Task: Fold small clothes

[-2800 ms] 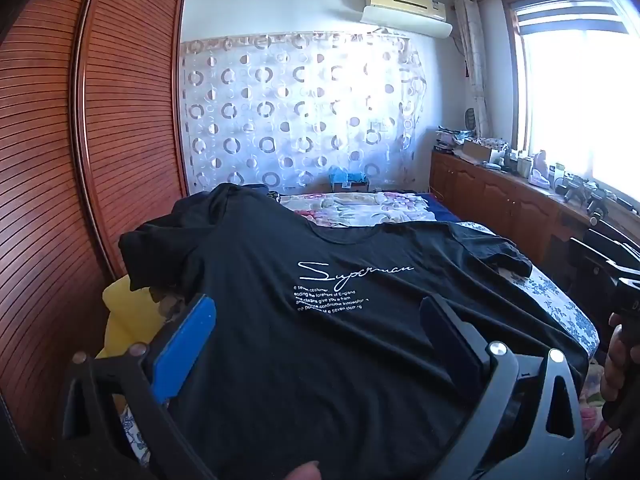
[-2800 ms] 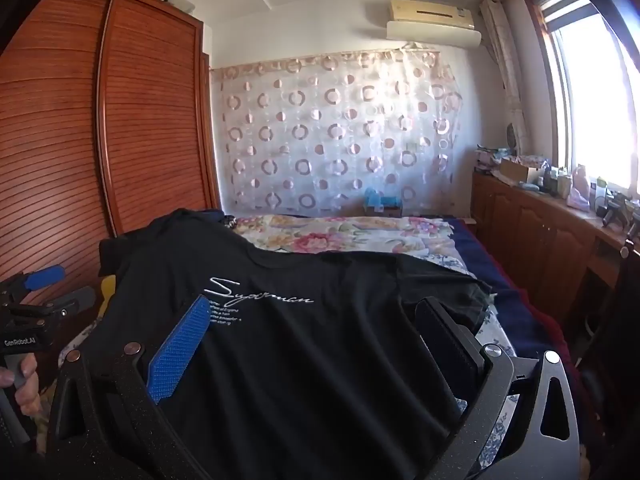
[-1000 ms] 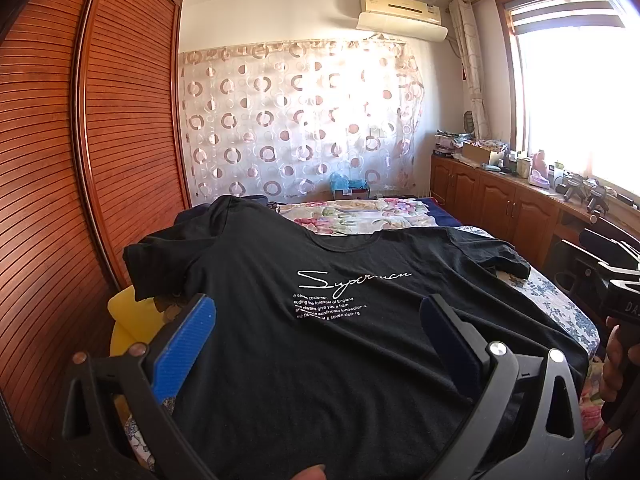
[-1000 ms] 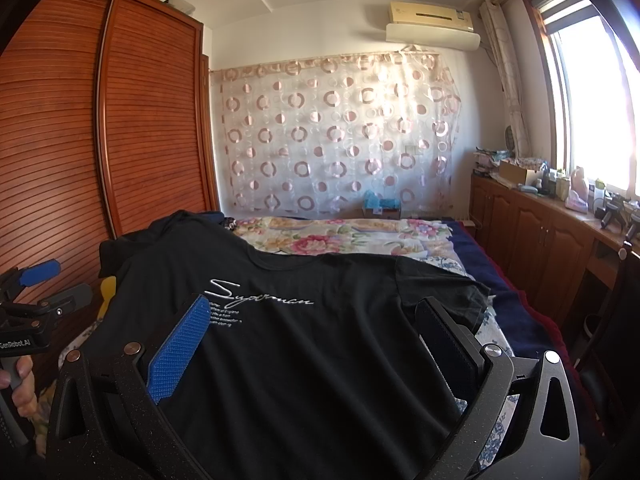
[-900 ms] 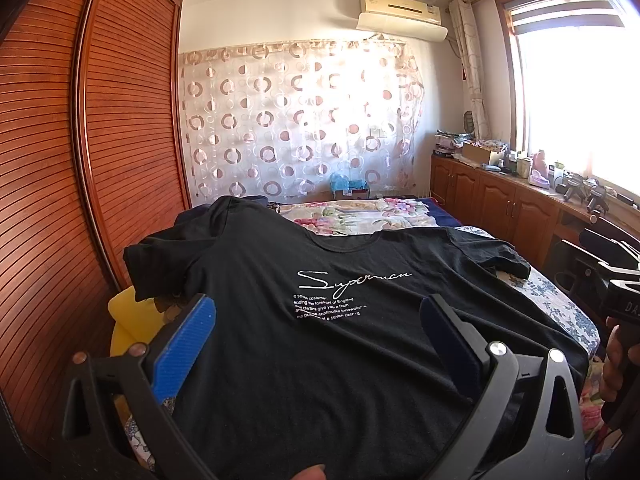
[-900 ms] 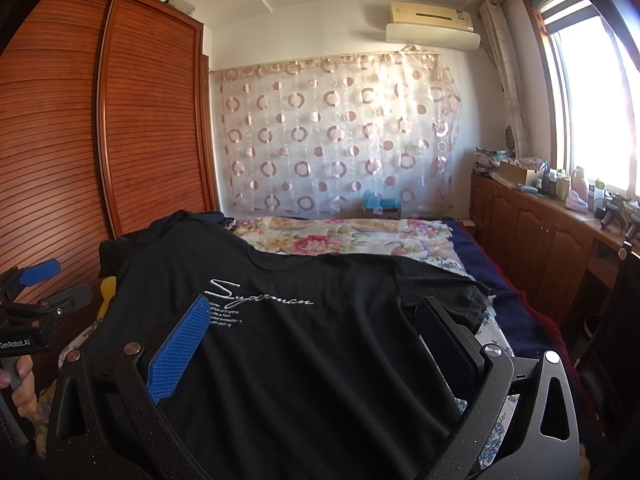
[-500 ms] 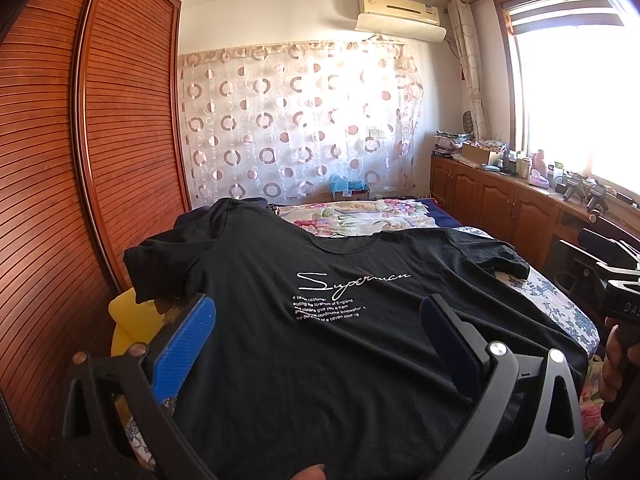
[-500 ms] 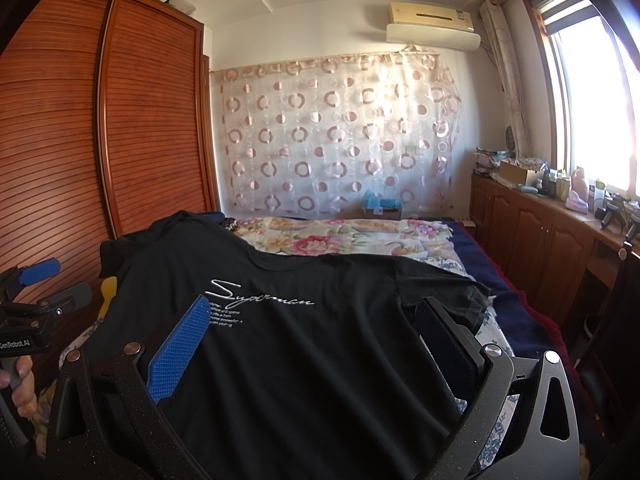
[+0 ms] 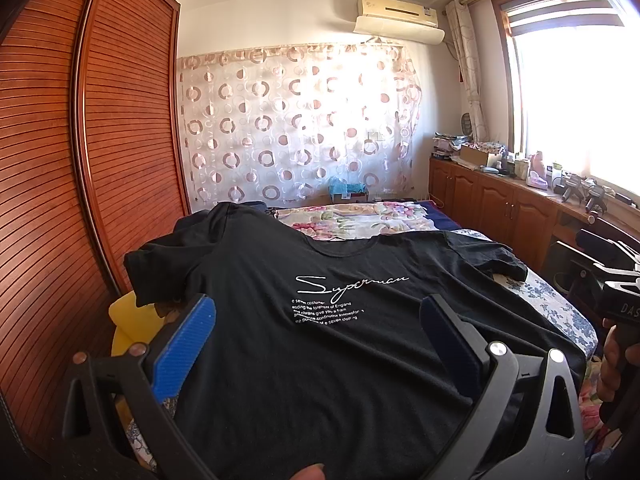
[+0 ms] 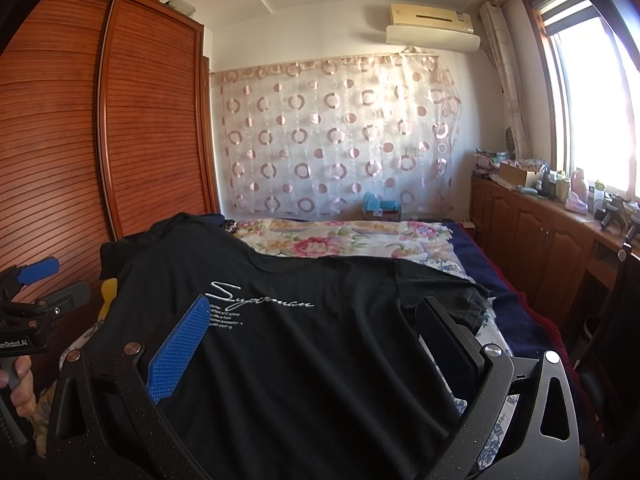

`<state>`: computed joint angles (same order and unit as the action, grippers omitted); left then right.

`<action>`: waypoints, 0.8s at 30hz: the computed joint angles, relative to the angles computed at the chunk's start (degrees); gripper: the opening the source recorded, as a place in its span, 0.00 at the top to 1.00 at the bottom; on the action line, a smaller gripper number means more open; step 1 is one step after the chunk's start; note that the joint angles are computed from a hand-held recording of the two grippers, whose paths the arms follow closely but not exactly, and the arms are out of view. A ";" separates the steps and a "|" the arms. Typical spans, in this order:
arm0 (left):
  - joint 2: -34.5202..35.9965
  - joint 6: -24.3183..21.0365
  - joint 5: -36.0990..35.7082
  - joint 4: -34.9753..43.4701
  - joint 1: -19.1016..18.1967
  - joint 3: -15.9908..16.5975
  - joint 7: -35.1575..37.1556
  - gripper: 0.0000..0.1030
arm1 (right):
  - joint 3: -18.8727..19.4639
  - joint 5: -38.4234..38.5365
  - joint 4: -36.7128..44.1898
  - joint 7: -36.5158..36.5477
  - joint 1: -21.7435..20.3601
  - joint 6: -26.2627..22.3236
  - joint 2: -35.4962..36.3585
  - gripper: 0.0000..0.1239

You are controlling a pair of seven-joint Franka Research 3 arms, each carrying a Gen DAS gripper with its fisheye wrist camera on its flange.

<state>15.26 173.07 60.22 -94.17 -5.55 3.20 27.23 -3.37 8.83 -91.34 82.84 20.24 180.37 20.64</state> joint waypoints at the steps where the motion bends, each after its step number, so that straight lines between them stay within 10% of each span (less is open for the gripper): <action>1: 0.01 -0.02 0.04 0.00 -0.04 0.02 -0.04 0.00 | -0.19 -0.06 0.01 0.09 0.16 0.01 0.03 0.17; 24: 8.98 -0.91 -7.69 7.81 1.53 -0.51 6.42 0.00 | 5.31 3.21 7.25 -6.44 -4.22 -3.71 5.22 0.17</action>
<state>24.24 172.16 52.53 -86.36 -4.02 2.69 33.64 1.93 12.04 -84.09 76.40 16.02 176.66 25.86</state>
